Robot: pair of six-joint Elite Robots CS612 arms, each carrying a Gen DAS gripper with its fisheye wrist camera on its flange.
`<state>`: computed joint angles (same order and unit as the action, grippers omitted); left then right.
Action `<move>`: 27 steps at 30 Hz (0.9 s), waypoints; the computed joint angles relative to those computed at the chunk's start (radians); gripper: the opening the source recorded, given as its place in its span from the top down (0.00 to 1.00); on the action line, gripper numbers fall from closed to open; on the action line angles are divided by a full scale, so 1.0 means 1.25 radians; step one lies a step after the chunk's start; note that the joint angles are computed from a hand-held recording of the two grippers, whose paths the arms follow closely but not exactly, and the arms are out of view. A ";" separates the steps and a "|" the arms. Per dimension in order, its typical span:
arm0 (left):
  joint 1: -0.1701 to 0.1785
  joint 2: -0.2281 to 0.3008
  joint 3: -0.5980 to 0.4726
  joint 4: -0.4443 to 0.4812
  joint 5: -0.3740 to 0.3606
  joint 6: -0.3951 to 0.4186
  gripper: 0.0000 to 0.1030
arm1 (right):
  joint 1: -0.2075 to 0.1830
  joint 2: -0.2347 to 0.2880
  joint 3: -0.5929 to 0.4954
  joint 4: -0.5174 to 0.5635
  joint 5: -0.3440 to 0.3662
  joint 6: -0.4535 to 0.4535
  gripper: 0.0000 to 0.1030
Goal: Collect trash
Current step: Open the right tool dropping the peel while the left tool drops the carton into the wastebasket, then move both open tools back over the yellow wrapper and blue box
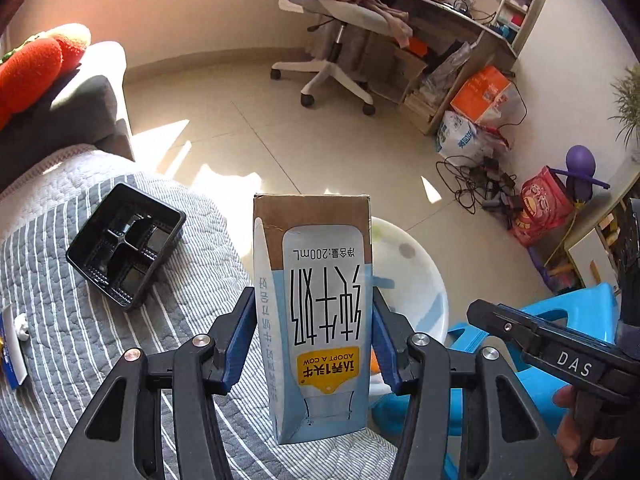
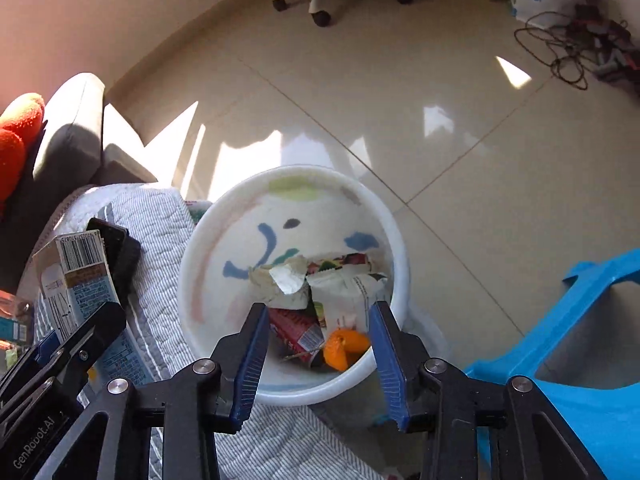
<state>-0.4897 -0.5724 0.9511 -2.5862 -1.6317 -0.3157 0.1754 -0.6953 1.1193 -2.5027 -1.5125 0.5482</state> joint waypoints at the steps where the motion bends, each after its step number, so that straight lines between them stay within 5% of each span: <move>1: -0.001 0.007 -0.011 0.000 -0.004 -0.001 0.46 | -0.001 -0.005 0.008 -0.004 -0.010 -0.002 0.53; 6: 0.002 0.041 -0.054 -0.038 -0.059 -0.011 0.45 | -0.007 -0.017 0.031 -0.006 -0.022 0.005 0.53; 10: 0.002 0.039 -0.057 -0.006 -0.032 -0.009 0.22 | -0.011 -0.024 0.042 -0.010 -0.022 0.015 0.48; 15: 0.003 0.009 -0.012 0.004 0.031 0.010 0.11 | -0.007 -0.025 0.039 -0.015 -0.025 0.014 0.37; 27: 0.040 -0.098 0.177 -0.076 0.091 0.025 0.00 | 0.025 -0.001 -0.018 0.017 -0.040 -0.015 0.29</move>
<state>-0.4396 -0.6951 1.1719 -2.6808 -1.5182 -0.2841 0.2069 -0.6966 1.0965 -2.4808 -1.5621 0.5300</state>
